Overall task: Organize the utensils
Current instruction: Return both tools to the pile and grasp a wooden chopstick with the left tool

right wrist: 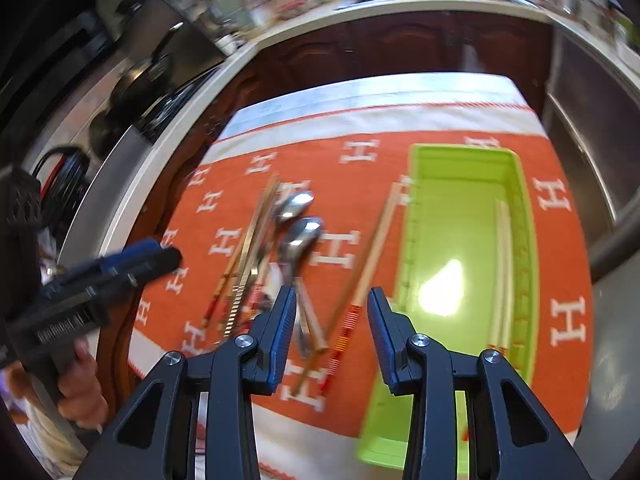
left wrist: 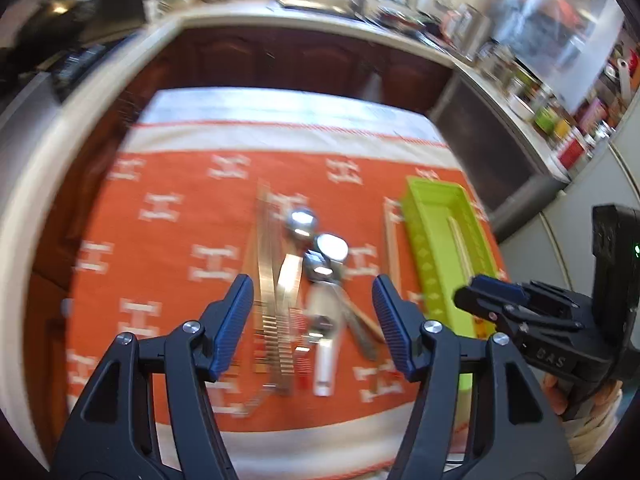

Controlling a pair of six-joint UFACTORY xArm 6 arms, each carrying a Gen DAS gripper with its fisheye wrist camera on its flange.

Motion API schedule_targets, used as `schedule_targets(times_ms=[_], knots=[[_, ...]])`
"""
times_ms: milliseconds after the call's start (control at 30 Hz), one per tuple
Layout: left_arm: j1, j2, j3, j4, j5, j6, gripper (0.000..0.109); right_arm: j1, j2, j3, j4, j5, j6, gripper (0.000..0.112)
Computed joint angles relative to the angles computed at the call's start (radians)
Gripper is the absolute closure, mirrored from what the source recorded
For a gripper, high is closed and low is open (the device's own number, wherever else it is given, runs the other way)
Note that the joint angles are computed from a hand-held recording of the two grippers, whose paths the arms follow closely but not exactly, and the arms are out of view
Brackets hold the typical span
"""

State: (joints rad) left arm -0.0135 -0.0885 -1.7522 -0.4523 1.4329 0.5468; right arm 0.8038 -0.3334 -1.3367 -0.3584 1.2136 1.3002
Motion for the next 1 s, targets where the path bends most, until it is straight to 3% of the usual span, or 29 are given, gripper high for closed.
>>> schedule_targets(times_ms=[100, 167, 200, 333, 467, 567, 767, 1000], knots=[[0.026, -0.004, -0.007, 0.044, -0.067, 0.011, 0.050, 0.011, 0.093, -0.103, 0.007, -0.008, -0.050, 0.072], [0.038, -0.018, 0.017, 0.073, -0.137, 0.034, 0.050, 0.013, 0.154, -0.174, 0.016, -0.015, -0.071, 0.061], [0.051, -0.019, 0.022, 0.066, -0.157, 0.049, 0.050, 0.009, 0.179, -0.202, 0.021, -0.019, -0.084, 0.061], [0.097, 0.026, -0.015, 0.015, -0.115, 0.063, 0.051, 0.002, 0.302, -0.357, 0.036, -0.002, -0.161, 0.061], [0.105, 0.063, -0.007, 0.011, -0.110, 0.070, 0.062, -0.036, 0.414, -0.470, 0.084, -0.031, -0.223, 0.061], [0.093, 0.096, 0.013, 0.019, -0.121, 0.076, 0.071, -0.076, 0.477, -0.499, 0.134, -0.079, -0.248, 0.067], [0.067, 0.161, 0.050, 0.019, -0.105, 0.083, 0.077, -0.148, 0.553, -0.486, 0.246, -0.192, -0.278, 0.081], [0.025, 0.188, 0.106, 0.033, -0.115, 0.100, 0.079, -0.193, 0.555, -0.380, 0.336, -0.300, -0.297, 0.086]])
